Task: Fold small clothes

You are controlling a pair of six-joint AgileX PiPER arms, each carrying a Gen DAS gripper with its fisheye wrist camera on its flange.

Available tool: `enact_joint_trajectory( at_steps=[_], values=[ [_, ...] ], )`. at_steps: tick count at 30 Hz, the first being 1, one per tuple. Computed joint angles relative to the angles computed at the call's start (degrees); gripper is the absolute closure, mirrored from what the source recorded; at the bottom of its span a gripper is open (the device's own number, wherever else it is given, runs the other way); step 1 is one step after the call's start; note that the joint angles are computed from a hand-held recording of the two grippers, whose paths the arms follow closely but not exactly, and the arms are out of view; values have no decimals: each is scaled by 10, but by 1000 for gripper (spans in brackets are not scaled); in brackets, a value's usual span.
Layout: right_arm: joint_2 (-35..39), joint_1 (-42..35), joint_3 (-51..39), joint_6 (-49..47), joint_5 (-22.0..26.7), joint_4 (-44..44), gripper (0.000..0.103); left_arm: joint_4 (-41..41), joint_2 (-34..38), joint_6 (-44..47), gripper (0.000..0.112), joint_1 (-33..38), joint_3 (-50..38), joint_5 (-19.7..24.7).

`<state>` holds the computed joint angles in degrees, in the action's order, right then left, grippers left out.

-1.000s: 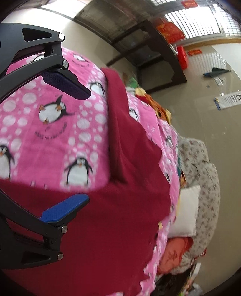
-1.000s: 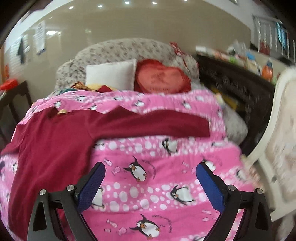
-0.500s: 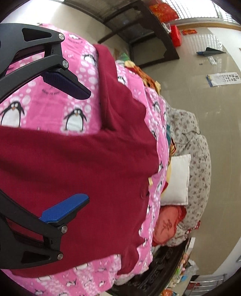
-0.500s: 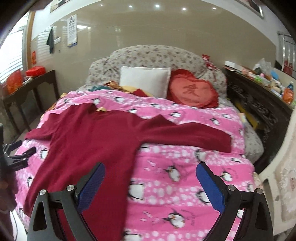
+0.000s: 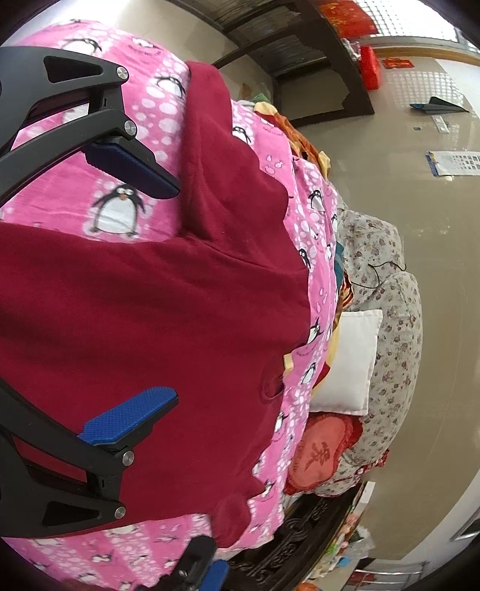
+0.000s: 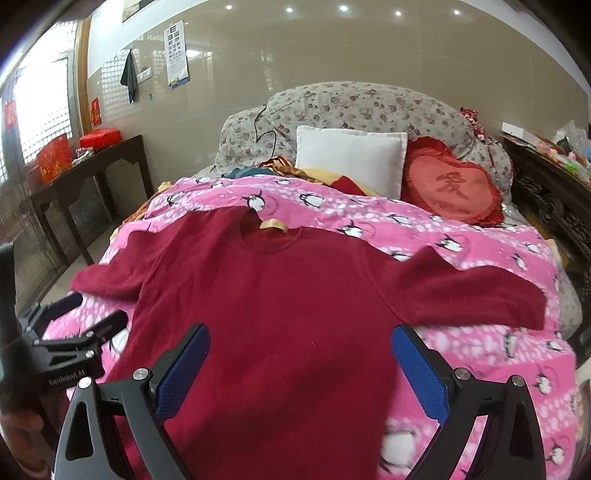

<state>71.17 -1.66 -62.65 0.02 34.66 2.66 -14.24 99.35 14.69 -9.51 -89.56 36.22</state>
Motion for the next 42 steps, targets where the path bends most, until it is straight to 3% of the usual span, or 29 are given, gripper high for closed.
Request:
enact_joint_trajectory(
  at_steps=[3, 9, 16, 20, 25, 30, 34, 38, 42],
  values=[
    [53, 3, -37, 27, -15, 5, 5, 7, 40, -25, 10, -1, -46, 3],
    [128, 26, -101, 138, -38, -74, 5, 46, 97, -59, 10, -14, -109, -9],
    [172, 42, -103, 232, -71, -163, 5, 51, 146, -62, 10, -17, -162, 2],
    [178, 39, -72, 289, -111, -221, 5, 57, 163, -74, 10, -16, -171, 0],
    [187, 27, -59, 275, -140, -198, 5, 48, 173, -82, 10, -11, -173, -6],
    [187, 36, -38, 322, -168, -243, 5, 56, 168, -79, 10, -15, -157, -21],
    [190, 42, -36, 313, -172, -235, 5, 50, 160, -72, 10, -15, -143, -34],
    [193, 60, -33, 387, -165, -319, 5, 56, 156, -73, 10, -15, -132, -45],
    [191, 61, -30, 396, -162, -328, 5, 56, 151, -65, 10, -18, -121, -55]
  ],
)
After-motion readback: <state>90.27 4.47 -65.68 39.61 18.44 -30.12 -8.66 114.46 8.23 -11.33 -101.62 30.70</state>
